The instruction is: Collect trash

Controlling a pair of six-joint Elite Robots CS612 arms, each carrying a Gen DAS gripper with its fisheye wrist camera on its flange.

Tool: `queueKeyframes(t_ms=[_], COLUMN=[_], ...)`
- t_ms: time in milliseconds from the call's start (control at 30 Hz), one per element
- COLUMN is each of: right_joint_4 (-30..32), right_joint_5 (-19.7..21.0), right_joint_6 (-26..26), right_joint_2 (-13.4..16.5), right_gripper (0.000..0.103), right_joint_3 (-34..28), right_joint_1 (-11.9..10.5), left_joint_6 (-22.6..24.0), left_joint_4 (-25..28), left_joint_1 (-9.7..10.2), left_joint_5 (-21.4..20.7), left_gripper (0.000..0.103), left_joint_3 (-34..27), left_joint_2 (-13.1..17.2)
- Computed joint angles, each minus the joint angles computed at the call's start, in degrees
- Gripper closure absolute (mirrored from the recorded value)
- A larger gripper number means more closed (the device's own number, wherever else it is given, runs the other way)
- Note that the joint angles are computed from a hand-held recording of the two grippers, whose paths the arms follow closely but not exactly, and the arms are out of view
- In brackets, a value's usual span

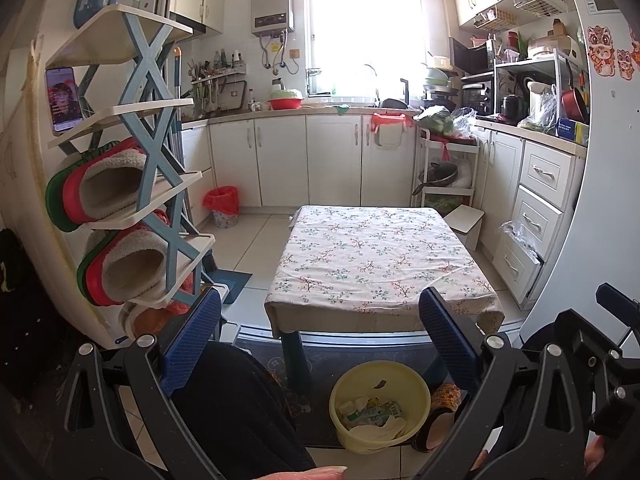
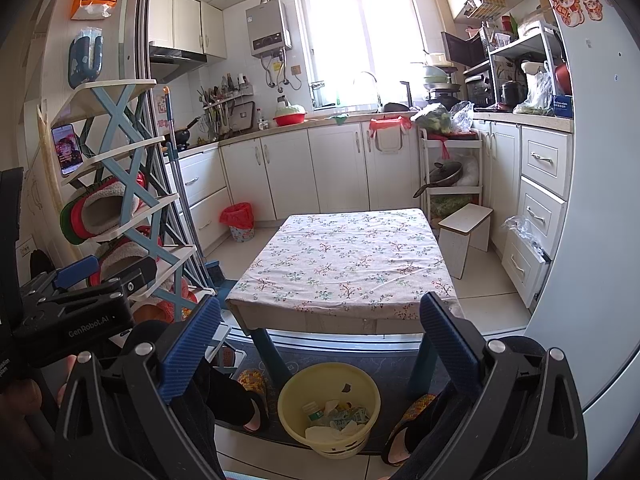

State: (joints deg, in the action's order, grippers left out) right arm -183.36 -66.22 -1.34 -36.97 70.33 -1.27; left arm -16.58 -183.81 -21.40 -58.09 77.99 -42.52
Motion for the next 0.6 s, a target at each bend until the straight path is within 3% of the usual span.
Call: queueKeyframes(t_ms=[600], right_joint_4=[-0.09], right_joint_5=[0.03], right_joint_6=[-0.08], right_joint_2=[0.02], right_gripper=[0.007], right_joint_3=[0.03], right_joint_1=[-0.03], left_joint_6=[0.03], left_joint_4=[-0.21], left_joint_1=[-0.12], left_joint_5=[0.34], left_gripper=[0.008], left_joint_3=[0.06], left_joint_2=[0.05])
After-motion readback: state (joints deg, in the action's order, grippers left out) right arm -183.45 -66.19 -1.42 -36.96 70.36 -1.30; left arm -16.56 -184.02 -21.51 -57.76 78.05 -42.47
